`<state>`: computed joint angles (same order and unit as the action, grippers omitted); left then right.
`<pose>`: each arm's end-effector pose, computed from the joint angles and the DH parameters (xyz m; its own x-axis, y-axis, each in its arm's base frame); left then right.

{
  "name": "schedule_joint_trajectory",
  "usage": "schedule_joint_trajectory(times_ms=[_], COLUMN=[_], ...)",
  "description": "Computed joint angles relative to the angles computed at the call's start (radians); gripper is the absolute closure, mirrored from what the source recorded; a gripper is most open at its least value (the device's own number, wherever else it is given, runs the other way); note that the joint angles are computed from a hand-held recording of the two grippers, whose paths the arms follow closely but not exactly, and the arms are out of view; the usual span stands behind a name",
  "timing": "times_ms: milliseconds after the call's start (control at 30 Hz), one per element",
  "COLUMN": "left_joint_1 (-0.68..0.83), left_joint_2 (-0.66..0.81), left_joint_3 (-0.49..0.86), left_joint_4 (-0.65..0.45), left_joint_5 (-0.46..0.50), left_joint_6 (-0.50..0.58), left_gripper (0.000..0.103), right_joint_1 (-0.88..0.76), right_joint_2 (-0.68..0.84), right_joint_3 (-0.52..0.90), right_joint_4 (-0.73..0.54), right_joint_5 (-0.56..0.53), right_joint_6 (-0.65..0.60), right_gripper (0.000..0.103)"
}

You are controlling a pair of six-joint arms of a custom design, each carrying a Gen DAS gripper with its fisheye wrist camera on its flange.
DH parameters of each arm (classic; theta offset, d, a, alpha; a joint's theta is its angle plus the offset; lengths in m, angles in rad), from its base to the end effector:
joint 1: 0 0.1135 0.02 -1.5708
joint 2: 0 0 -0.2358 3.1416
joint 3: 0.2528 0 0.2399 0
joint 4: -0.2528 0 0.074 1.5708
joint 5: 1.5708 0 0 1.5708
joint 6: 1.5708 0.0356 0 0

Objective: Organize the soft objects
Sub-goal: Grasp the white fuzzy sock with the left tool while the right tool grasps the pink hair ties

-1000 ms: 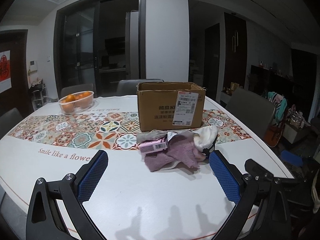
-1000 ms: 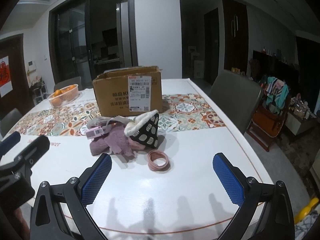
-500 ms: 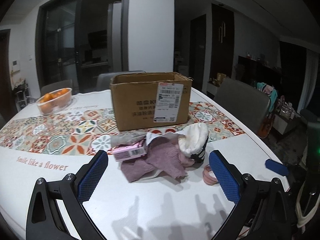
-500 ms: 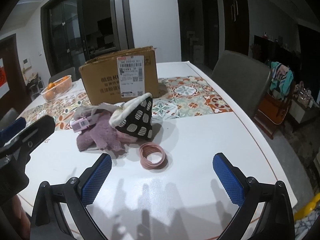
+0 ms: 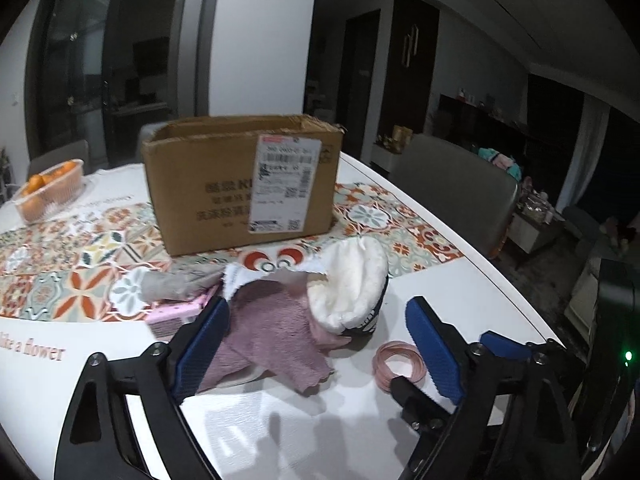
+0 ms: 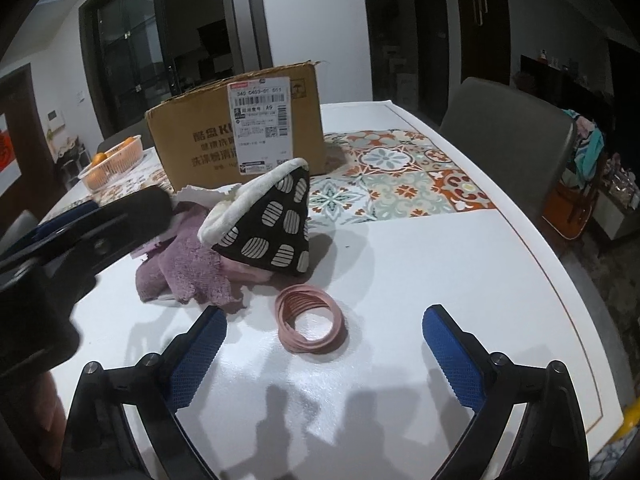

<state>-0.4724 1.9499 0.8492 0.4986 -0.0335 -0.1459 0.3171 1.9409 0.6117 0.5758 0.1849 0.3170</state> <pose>0.3178 -0.1611 0.0906 -0.5615 0.1238 -0.8182 0.3523 0.9304 -0.1011 0.2858 0.0869 0.0476 -0.6734 0.1015 -0.7322 0.0325 0.9936 0.1078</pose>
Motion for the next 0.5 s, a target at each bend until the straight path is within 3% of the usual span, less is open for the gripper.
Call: schedule_joint_trajectory(times_ms=[500], left_joint_1=[0.010], left_joint_2=[0.151], left_joint_3=[0.182], left_joint_4=[-0.127], left_joint_5=[0.102], left_joint_6=[0.006], left_gripper=[0.040], right_joint_1=[-0.034], right_joint_2=[0.138], right_joint_3=[0.118], right_joint_4=[-0.038], right_joint_5=[-0.106], right_joint_6=[-0.026], right_gripper=[0.040])
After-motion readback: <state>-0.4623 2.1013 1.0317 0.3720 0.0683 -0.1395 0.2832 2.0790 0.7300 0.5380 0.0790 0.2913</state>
